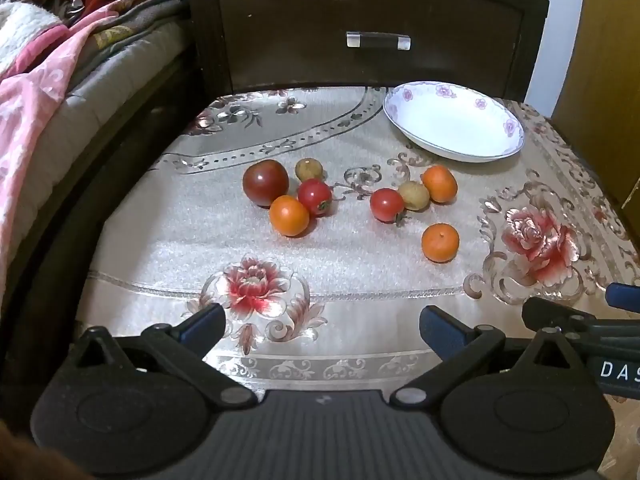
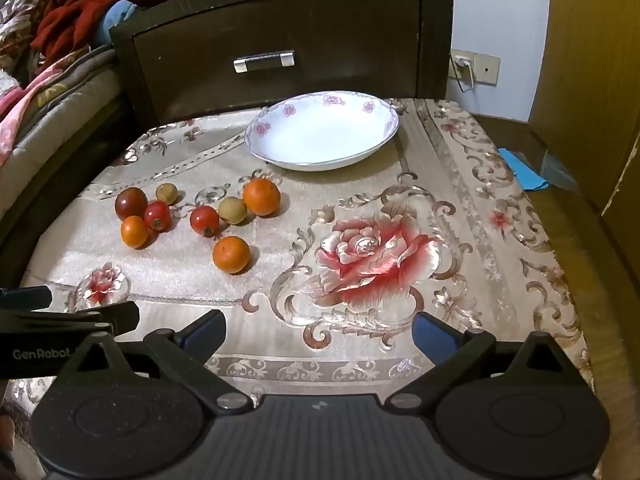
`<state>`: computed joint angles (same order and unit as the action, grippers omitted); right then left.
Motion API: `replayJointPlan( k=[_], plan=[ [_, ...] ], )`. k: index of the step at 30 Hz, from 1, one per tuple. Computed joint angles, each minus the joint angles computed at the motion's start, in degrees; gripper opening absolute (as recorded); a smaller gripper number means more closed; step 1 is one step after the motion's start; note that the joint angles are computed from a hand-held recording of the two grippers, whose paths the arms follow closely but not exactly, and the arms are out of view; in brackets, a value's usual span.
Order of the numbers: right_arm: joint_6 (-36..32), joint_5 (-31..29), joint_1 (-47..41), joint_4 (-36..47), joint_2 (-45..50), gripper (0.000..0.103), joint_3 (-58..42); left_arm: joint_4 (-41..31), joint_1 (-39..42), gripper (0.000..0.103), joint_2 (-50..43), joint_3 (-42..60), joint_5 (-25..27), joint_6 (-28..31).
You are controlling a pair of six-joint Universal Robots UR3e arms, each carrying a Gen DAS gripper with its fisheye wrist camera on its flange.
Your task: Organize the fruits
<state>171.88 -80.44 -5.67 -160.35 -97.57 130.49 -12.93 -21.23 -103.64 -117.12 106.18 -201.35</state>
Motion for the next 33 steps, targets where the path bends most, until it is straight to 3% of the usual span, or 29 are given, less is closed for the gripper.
replayJointPlan(
  k=[33],
  plan=[
    [0.06, 0.06, 0.52, -0.4, 1.89, 0.091, -0.08, -1.42, 0.0, 0.103, -1.24, 0.84, 0.04, -0.01]
  ],
)
